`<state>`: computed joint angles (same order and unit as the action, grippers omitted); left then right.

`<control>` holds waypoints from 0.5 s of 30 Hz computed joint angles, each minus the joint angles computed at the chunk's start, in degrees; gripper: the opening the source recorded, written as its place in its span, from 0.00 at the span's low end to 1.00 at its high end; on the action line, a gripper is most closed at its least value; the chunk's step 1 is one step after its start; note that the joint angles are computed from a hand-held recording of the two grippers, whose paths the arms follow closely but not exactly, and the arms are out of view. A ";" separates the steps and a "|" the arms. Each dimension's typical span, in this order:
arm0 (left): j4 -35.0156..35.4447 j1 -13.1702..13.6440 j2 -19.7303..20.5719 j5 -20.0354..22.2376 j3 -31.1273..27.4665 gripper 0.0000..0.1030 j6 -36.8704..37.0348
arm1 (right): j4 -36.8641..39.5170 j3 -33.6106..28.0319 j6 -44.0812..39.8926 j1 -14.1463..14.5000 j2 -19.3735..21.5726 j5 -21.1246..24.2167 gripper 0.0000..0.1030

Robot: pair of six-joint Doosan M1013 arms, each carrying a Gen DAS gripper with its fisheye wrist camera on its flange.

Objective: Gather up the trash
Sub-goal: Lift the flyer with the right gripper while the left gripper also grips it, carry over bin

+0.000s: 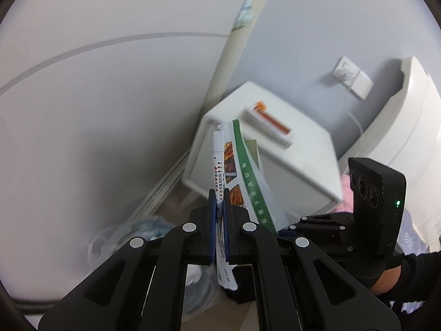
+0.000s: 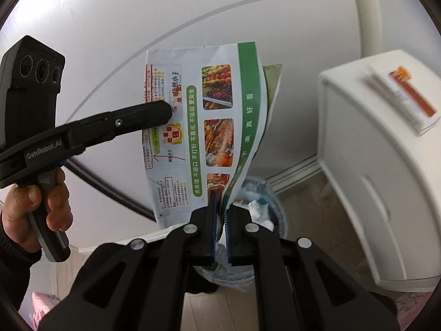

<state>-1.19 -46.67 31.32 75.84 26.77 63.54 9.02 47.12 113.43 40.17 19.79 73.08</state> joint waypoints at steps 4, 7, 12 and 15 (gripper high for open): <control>-0.45 0.68 -3.59 -2.82 8.39 0.03 -1.97 | 1.92 0.65 -1.38 0.04 1.06 1.34 0.07; -1.18 1.12 -4.94 -3.72 12.39 0.03 -2.46 | 3.21 1.57 -2.16 0.32 1.78 2.80 0.07; -2.75 1.88 -6.02 -4.42 17.18 0.03 -2.49 | 3.90 1.97 -1.51 0.88 3.08 4.58 0.07; -4.19 2.36 -6.78 -6.36 20.07 0.03 -3.34 | 4.21 2.00 -1.36 0.99 3.89 5.66 0.07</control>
<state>-5.38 -44.31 24.54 69.48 46.84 60.20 13.23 49.12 112.07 41.16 23.68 78.74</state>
